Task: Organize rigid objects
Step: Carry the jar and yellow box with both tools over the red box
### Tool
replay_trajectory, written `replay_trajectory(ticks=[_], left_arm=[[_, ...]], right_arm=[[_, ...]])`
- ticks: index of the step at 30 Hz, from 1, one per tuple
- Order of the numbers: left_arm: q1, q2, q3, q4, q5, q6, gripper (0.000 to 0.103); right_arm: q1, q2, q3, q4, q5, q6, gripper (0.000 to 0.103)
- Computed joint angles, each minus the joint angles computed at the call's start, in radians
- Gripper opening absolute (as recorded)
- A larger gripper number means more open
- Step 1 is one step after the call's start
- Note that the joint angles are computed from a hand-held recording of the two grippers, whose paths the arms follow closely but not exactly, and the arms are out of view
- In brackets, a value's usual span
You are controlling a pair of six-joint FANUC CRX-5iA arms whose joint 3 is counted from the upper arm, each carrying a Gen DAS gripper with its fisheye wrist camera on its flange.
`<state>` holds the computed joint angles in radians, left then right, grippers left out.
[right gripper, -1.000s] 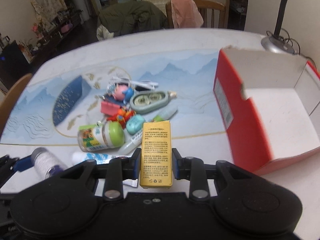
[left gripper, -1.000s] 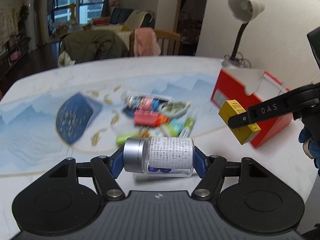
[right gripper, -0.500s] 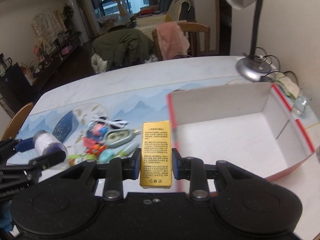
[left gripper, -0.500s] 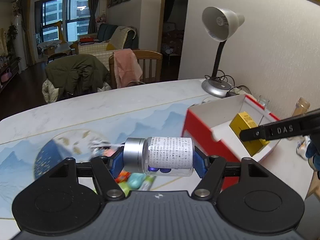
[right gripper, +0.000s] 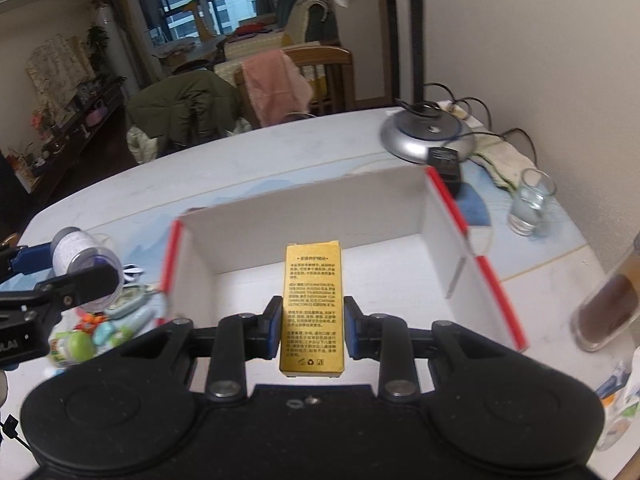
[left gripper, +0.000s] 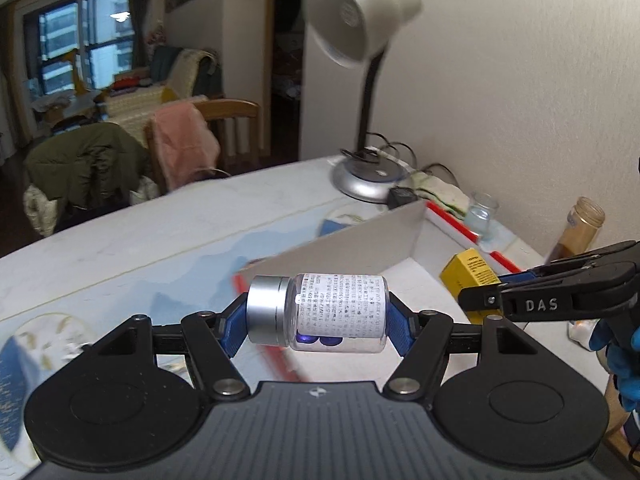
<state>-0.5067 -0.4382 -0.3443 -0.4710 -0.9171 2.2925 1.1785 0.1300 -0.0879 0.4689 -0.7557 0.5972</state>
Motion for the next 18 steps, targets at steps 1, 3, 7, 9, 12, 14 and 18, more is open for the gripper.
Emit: replay_trajectory(ticks=[1, 3, 7, 9, 12, 14, 18], left_arm=[[-0.005, 0.025, 0.01, 0.001, 0.009, 0.002, 0.068], [0.008, 0.075, 0.03, 0.032, 0.029, -0.026, 0.068], [0.038, 0.167, 0.066, 0.09, 0.062, -0.074, 0.068], [0.061, 0.203, 0.072, 0.137, 0.086, -0.11, 0.068], [0.086, 0.265, 0.088, 0.184, 0.106, -0.154, 0.068], [0.095, 0.307, 0.102, 0.202, 0.107, -0.17, 0.068], [0.115, 0.381, 0.128, 0.235, 0.088, -0.193, 0.068]], right_arm=[[-0.011, 0.0, -0.001, -0.009, 0.001, 0.016, 0.029], [-0.032, -0.004, -0.006, -0.04, 0.003, 0.056, 0.029], [-0.06, 0.013, 0.009, -0.085, -0.007, 0.121, 0.029], [-0.07, 0.02, 0.012, -0.097, -0.009, 0.145, 0.029], [-0.087, 0.038, 0.028, -0.135, -0.014, 0.197, 0.029], [-0.095, 0.05, 0.039, -0.161, -0.015, 0.238, 0.029], [-0.109, 0.086, 0.075, -0.211, -0.034, 0.319, 0.029]])
